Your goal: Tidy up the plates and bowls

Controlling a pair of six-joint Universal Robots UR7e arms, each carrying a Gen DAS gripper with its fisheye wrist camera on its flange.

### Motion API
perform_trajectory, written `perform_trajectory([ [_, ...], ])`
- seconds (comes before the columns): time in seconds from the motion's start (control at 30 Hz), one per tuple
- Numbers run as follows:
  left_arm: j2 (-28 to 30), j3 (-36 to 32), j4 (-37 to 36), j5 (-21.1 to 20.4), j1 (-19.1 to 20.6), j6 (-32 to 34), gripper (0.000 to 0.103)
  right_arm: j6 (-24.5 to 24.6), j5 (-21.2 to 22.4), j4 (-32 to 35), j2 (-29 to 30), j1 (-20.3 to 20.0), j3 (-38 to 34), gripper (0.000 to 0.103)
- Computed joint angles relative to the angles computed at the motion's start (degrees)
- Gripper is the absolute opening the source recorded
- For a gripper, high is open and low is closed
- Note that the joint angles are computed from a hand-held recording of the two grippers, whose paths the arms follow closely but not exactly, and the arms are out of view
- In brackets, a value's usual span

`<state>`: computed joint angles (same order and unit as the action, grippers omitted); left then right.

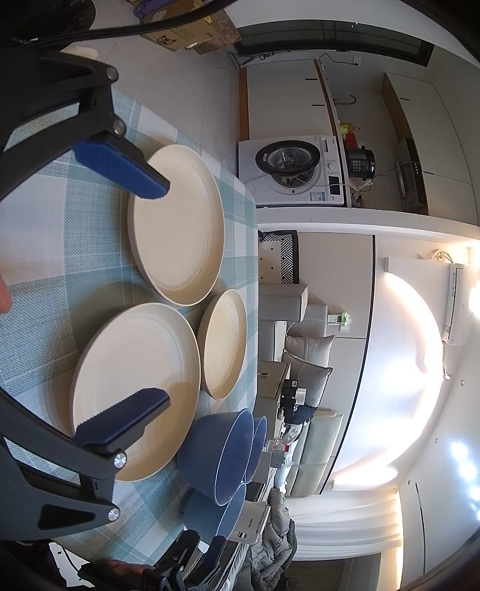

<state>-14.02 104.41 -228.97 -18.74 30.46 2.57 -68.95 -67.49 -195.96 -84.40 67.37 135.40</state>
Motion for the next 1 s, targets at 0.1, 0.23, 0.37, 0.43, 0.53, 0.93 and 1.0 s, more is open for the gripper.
perform_trajectory([
  [0.1, 0.1, 0.0, 0.0, 0.1, 0.0, 0.0, 0.103, 0.0, 0.1, -0.3, 0.2, -0.1, 0.1, 0.103],
  [0.23, 0.1, 0.1, 0.0, 0.0, 0.0, -0.2, 0.103, 0.1, -0.3, -0.6, 0.4, 0.0, 0.2, 0.103],
  [0.37, -0.2, 0.5, 0.5, -0.2, 0.1, -1.0, 0.103, 0.3, -0.8, -1.7, 1.3, 0.1, 0.0, 0.103],
  [0.43, -0.3, 0.4, 0.4, -0.4, 0.2, -0.9, 0.103, 0.5, -1.0, -1.7, 1.3, 0.2, 0.1, 0.103],
  [0.53, -0.4, 0.3, 1.0, -0.7, 0.5, -1.3, 0.103, 0.8, -1.4, -1.2, 1.3, 0.3, -0.3, 0.103],
  [0.93, -0.5, 0.5, 1.2, -0.6, 0.6, -2.2, 0.103, 1.6, -2.1, 0.1, 1.3, 0.7, -1.2, 0.103],
  [1.0, -0.5, 0.6, 1.1, -0.6, 0.5, -2.3, 0.103, 1.6, -2.2, 0.3, 1.3, 0.8, -1.3, 0.103],
])
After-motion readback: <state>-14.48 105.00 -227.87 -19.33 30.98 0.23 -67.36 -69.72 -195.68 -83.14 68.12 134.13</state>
